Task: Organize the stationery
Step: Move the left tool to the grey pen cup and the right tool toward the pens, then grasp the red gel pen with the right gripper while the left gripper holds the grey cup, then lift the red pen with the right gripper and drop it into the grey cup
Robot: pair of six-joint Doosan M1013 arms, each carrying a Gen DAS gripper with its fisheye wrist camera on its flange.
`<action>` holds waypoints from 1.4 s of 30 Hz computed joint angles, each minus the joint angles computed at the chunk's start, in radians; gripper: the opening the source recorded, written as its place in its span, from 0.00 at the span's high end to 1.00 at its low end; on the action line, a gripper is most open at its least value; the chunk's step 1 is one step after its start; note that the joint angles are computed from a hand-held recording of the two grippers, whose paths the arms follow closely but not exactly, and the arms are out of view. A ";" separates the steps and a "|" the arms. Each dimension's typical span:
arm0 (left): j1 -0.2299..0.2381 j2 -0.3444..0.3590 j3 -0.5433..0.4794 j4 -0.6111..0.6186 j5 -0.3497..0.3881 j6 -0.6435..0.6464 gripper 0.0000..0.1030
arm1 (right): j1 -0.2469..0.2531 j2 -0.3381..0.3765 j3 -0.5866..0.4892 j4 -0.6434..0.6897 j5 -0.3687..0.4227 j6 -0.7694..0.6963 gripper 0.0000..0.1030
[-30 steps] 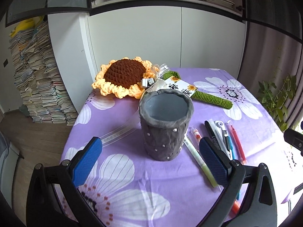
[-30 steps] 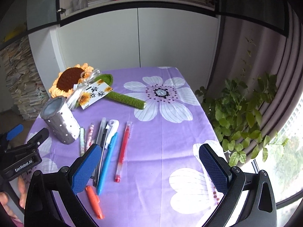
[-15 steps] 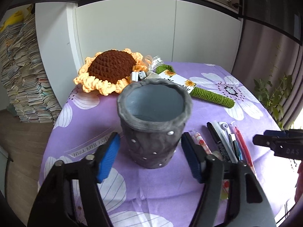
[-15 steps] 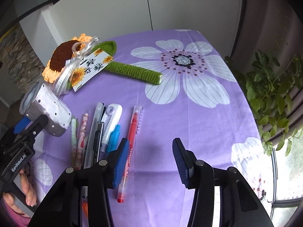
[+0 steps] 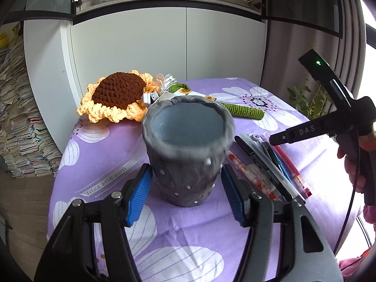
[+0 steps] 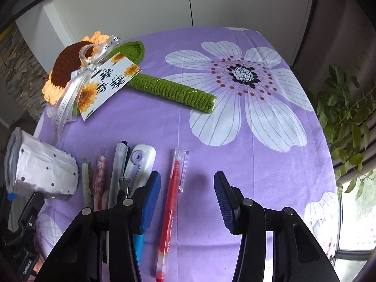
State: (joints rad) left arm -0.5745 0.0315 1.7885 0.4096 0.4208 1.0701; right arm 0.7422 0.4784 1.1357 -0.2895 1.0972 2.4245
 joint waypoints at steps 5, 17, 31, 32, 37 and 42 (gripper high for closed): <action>-0.005 0.006 0.000 0.019 0.003 -0.017 0.42 | -0.005 0.027 -0.038 -0.003 0.044 -0.001 0.52; 0.022 -0.010 0.017 0.008 -0.078 -0.099 0.41 | -0.011 0.068 -0.094 -0.025 0.108 -0.026 0.54; 0.006 -0.009 0.020 0.064 -0.067 -0.105 0.50 | 0.025 -0.062 0.032 -0.104 -0.070 0.050 0.85; 0.005 -0.009 0.020 0.070 -0.066 -0.110 0.50 | 0.033 -0.071 0.034 -0.118 -0.082 0.054 0.85; -0.005 -0.010 0.022 0.133 -0.058 -0.156 0.51 | 0.079 -0.105 0.032 -0.221 -0.152 0.068 0.86; -0.004 -0.007 0.020 0.116 -0.053 -0.137 0.53 | 0.116 -0.125 0.015 -0.318 -0.238 0.074 0.89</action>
State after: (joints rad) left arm -0.5782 0.0243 1.8083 0.5258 0.3680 0.9330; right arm 0.8582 0.3536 1.1512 -0.6074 0.8589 2.4982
